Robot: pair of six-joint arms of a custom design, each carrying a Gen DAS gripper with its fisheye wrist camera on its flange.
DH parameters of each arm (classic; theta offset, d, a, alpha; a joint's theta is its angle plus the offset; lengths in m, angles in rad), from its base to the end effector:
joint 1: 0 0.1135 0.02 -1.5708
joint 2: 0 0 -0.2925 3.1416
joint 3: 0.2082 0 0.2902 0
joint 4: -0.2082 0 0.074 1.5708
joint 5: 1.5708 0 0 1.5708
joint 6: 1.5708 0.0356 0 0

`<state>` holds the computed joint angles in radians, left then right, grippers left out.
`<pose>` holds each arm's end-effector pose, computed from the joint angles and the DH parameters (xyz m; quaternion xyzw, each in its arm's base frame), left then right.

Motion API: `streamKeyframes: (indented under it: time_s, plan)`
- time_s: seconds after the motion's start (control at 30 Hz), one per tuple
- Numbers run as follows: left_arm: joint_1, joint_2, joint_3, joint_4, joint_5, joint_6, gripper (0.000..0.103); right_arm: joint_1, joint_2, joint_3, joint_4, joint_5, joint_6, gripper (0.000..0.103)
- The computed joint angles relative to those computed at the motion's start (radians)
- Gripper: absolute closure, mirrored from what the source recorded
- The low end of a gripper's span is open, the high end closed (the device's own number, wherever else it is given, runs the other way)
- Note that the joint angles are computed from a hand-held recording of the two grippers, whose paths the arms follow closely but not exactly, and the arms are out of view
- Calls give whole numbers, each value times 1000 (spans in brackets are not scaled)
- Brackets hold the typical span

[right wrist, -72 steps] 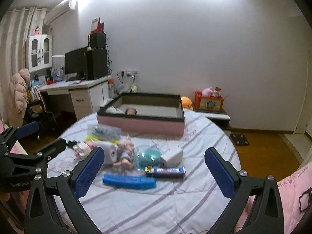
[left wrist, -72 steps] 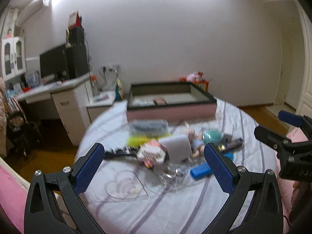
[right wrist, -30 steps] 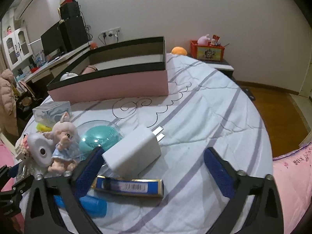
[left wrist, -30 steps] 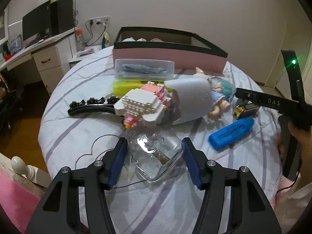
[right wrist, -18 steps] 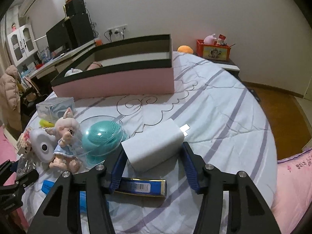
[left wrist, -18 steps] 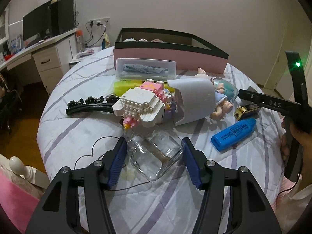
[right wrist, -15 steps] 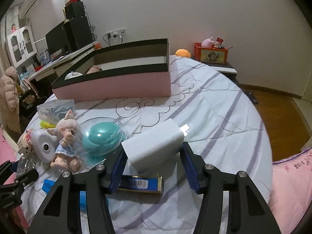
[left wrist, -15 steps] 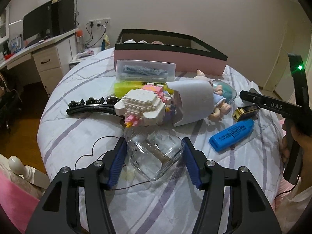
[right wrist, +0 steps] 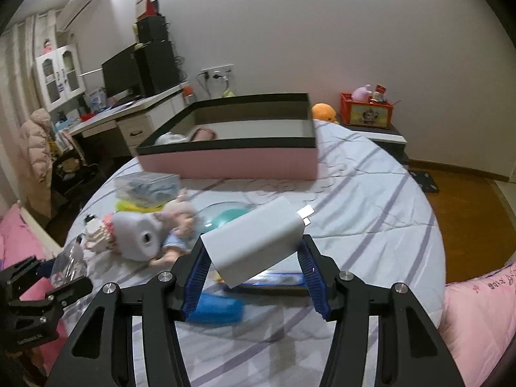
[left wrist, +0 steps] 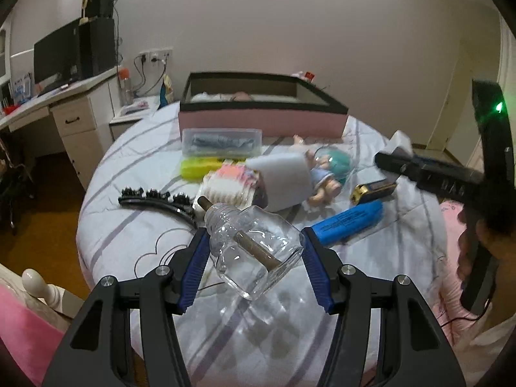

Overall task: Organize rigid objects
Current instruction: 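Carry bottle and charger into the pink tray and open both tools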

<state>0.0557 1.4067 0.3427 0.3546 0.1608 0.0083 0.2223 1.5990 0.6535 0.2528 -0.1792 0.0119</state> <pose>0.2452 0.0080 0.1119 0.0121 0.9063 -0.0596 0.4183 0.3175 0.0783 0.1412 -0.1325 0.8925 0.1299 0.4110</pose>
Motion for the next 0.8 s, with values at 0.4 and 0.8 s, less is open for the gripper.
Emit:
streamKeyframes:
  time_s: [0.4, 0.8]
  plan:
    - [-51, 14, 108, -2, -48, -22, 45, 77, -55, -33, 3, -4, 11, 47]
    - [-86, 112, 293, -52, -77, 10, 45, 31, -34, 55, -29, -47, 4, 47]
